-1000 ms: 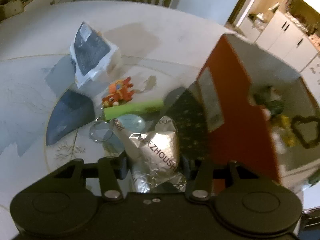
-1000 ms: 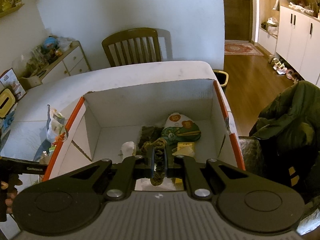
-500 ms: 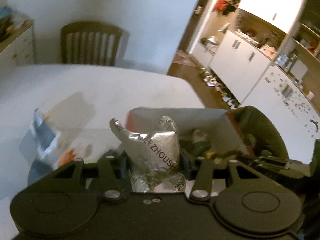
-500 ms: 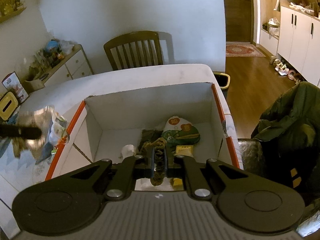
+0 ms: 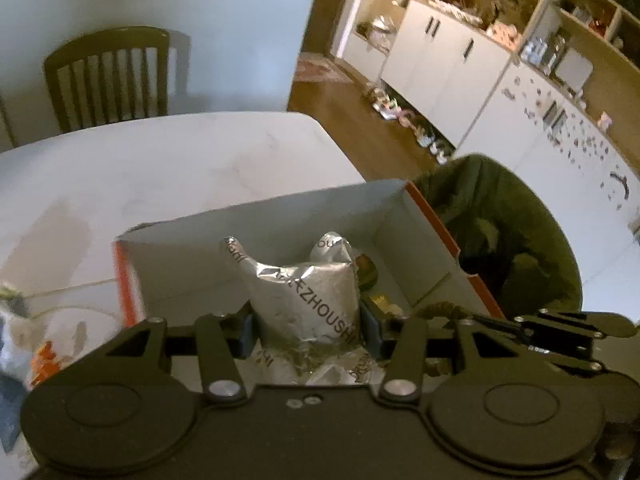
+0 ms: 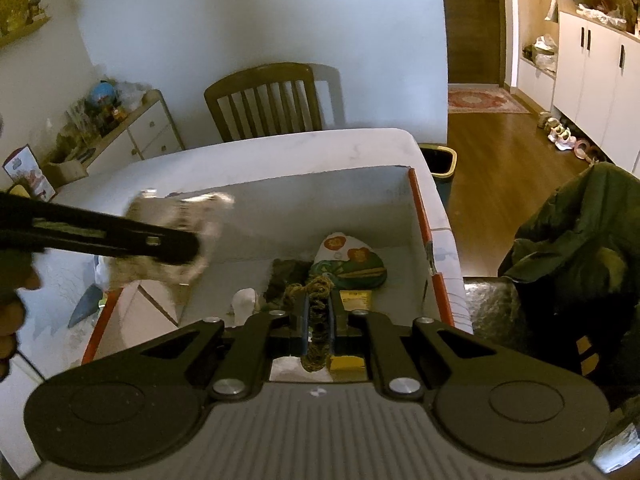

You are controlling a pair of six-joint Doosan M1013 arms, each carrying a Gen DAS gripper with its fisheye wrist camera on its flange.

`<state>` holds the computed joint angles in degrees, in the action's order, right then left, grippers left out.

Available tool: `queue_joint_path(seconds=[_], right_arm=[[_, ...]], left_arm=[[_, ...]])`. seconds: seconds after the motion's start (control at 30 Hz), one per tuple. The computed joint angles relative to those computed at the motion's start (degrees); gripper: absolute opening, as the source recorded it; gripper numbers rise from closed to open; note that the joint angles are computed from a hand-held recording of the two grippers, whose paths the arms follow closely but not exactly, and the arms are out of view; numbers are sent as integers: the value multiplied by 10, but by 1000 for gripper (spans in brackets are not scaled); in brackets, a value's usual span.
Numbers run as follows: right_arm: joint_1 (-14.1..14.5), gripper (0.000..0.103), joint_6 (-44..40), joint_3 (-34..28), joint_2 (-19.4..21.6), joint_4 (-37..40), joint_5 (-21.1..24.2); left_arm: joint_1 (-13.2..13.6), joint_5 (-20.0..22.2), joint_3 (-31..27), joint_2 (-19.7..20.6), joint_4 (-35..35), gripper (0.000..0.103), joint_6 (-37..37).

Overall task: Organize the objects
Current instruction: 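Carry the foil bag into the box with the left gripper while the right lowers the loop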

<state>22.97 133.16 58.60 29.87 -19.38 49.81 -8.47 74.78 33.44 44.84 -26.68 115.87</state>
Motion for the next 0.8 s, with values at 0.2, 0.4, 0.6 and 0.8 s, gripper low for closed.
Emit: queue_joint_path(seconds=[0.2,0.4,0.6,0.8], right_arm=[[-5,9,-31,-2,4,24,10],[-11,9,-80,-22,19,62,37],[-14,9,-92,-37,34,75,58],[-13,9,-94,-50,44,68,74]], left_arm=[[-12,13,-19,20,15,49,6],[-20,41,-45,46,35,49,1],[-24,59,-60,60,57,49,-4],[-25,83,-84,74,69,52,-10]])
